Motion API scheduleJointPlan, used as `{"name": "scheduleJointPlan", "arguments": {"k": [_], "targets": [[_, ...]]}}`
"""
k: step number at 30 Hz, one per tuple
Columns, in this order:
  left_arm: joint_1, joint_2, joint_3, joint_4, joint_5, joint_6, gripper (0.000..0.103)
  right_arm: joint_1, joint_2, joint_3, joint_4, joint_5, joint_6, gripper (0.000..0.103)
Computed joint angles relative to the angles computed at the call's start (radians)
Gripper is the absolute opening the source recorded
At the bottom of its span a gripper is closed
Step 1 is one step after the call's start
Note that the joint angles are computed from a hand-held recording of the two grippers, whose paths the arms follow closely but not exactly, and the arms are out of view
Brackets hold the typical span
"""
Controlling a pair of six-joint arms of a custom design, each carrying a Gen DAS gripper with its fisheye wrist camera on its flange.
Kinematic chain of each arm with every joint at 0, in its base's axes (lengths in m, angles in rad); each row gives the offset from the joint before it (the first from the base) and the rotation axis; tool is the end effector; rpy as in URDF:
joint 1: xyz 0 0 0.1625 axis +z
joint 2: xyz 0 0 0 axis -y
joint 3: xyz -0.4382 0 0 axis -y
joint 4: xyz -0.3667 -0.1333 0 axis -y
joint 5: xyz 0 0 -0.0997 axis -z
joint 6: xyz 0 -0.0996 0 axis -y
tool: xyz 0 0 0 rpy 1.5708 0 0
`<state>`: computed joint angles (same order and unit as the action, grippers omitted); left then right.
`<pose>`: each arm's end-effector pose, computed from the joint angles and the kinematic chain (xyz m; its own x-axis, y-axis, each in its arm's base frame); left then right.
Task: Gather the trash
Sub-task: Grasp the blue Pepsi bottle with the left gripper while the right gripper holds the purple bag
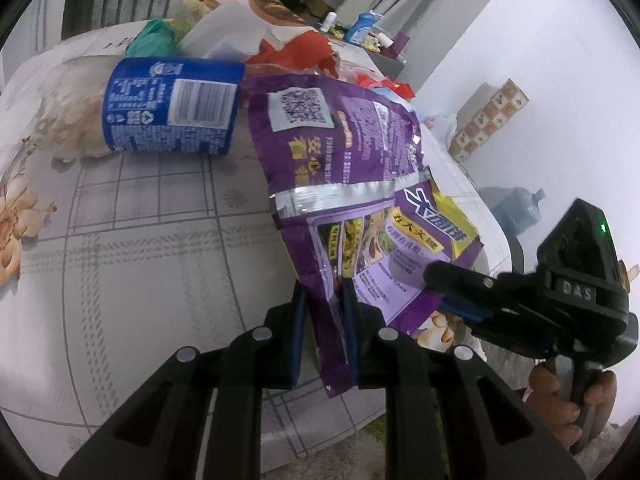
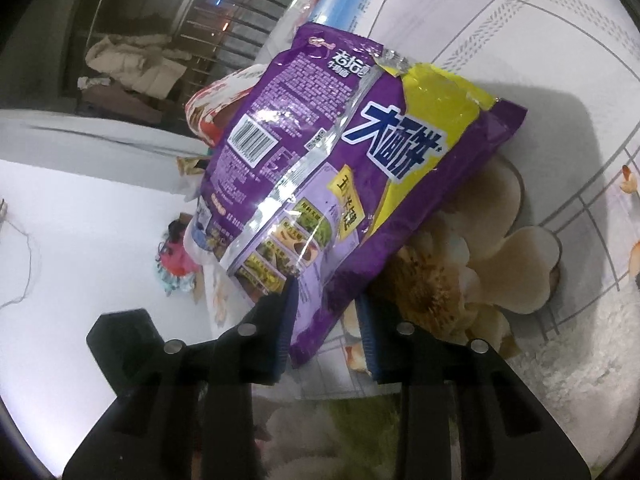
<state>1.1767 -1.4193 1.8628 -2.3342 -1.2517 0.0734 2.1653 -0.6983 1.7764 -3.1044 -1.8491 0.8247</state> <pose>-0.0484 -0.5449 0.3799 -0.8854 0.3370 -0.3201 0.4306 0.8541 -0.2918 0.4466 -0.4715 0.0790 -0.9560 0.2487 -0.1556 0.2932 0.8269 -0.4798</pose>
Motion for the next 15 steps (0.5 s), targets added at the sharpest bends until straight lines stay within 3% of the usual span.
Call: {"name": "scheduleJointPlan", "arguments": {"k": [2,4,11,15], "targets": [[-0.002,0.0,0.005,-0.001,-0.005,0.01,0.017,0.001,0.01,-0.011,0.011,-0.014,0.002,0.009],[-0.003,0.001,0.008,-0.002,-0.011,0.019,0.017,-0.002,0.012,-0.01,0.006,-0.016,0.01,0.003],[0.022,-0.026,-0.013,-0.006,-0.131,0.058,0.021,0.009,-0.014,0.016,-0.007,-0.04,-0.056,0.0],[0.015,-0.04,-0.031,-0.063,-0.12,0.099,0.021,0.022,-0.02,0.003,0.031,-0.105,-0.07,0.0]]}}
